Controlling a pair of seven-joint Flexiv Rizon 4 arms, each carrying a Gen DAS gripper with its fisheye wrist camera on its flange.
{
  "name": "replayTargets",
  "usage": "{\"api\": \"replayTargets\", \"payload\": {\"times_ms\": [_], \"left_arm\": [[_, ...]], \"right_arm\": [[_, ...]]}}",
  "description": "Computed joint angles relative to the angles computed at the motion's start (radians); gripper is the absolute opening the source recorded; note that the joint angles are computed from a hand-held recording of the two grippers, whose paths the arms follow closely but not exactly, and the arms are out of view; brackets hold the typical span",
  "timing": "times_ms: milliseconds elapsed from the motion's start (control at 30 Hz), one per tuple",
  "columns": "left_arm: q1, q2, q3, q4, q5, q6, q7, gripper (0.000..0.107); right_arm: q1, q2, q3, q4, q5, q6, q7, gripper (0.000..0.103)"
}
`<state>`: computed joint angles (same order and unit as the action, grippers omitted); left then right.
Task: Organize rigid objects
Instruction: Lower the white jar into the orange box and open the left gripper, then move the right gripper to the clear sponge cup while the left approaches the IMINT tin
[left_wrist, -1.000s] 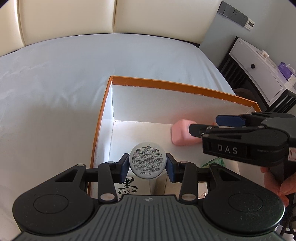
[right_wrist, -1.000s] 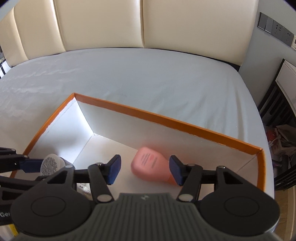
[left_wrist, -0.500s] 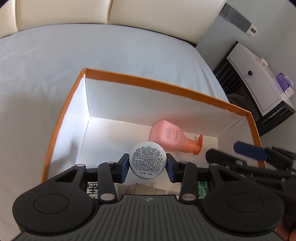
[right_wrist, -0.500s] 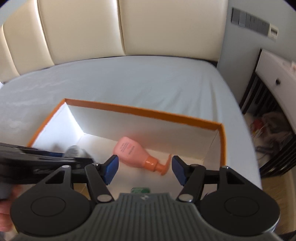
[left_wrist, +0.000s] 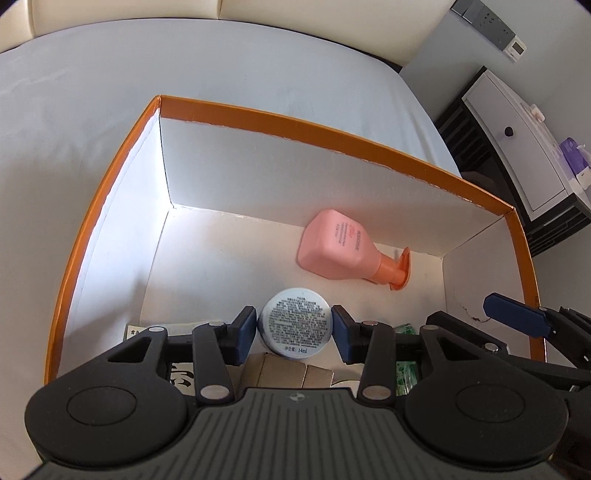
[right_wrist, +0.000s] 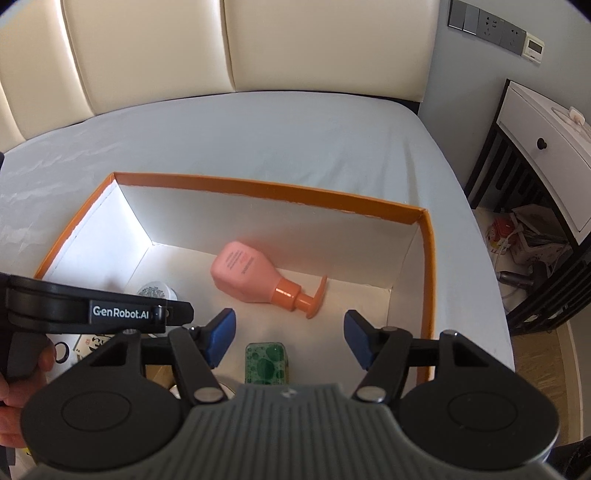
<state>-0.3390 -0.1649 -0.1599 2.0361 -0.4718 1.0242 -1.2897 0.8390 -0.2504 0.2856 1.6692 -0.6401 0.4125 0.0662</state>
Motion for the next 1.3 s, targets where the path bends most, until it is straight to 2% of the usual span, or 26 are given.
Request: {"api": "replayTargets", "payload": {"times_ms": [100, 333, 533, 733, 867, 1067, 1167, 1233, 1300], "left_arm": [[0.001, 0.01, -0.004, 0.013, -0.029, 0.011, 0.016, 0.063], [-0.007, 0.052, -0.002, 0.048, -0.071, 0.05, 0.047, 0.063], [-0.043, 0.134, 0.001, 0.127, -0.167, 0.165, 0.158, 0.063], [-0.13, 0.235, 0.022, 0.22, -0.355, 0.294, 0.338, 0.063], [-0.221, 0.301, 0.048, 0.277, -0.524, 0.369, 0.455, 0.064], [-0.389, 0.386, 0.084, 0.352, -0.809, 0.498, 0.679, 0.064], [-0.451, 0.419, 0.071, 0.386, -0.964, 0.574, 0.789, 0.064], [-0.446, 0.442, 0.056, 0.421, -0.96, 0.591, 0.786, 0.064], [-0.436, 0.466, 0.06, 0.462, -0.899, 0.582, 0.731, 0.064]], "right_arm": [[0.005, -0.002, 0.001, -0.003, 0.0, -0.011, 0.001, 0.065], [0.021, -0.001, 0.005, -0.016, -0.012, -0.059, -0.006, 0.065], [0.035, 0.013, 0.01, -0.012, -0.048, -0.06, 0.008, 0.065], [0.062, 0.045, 0.025, 0.007, -0.109, -0.086, 0.079, 0.066], [0.081, 0.071, 0.044, 0.034, -0.165, -0.099, 0.148, 0.073], [0.144, 0.092, 0.079, 0.065, -0.291, -0.194, 0.277, 0.078], [0.179, 0.089, 0.098, 0.067, -0.318, -0.26, 0.324, 0.079], [0.201, 0.083, 0.107, 0.063, -0.32, -0.297, 0.342, 0.079], [0.219, 0.076, 0.114, 0.057, -0.306, -0.321, 0.362, 0.079]]}}
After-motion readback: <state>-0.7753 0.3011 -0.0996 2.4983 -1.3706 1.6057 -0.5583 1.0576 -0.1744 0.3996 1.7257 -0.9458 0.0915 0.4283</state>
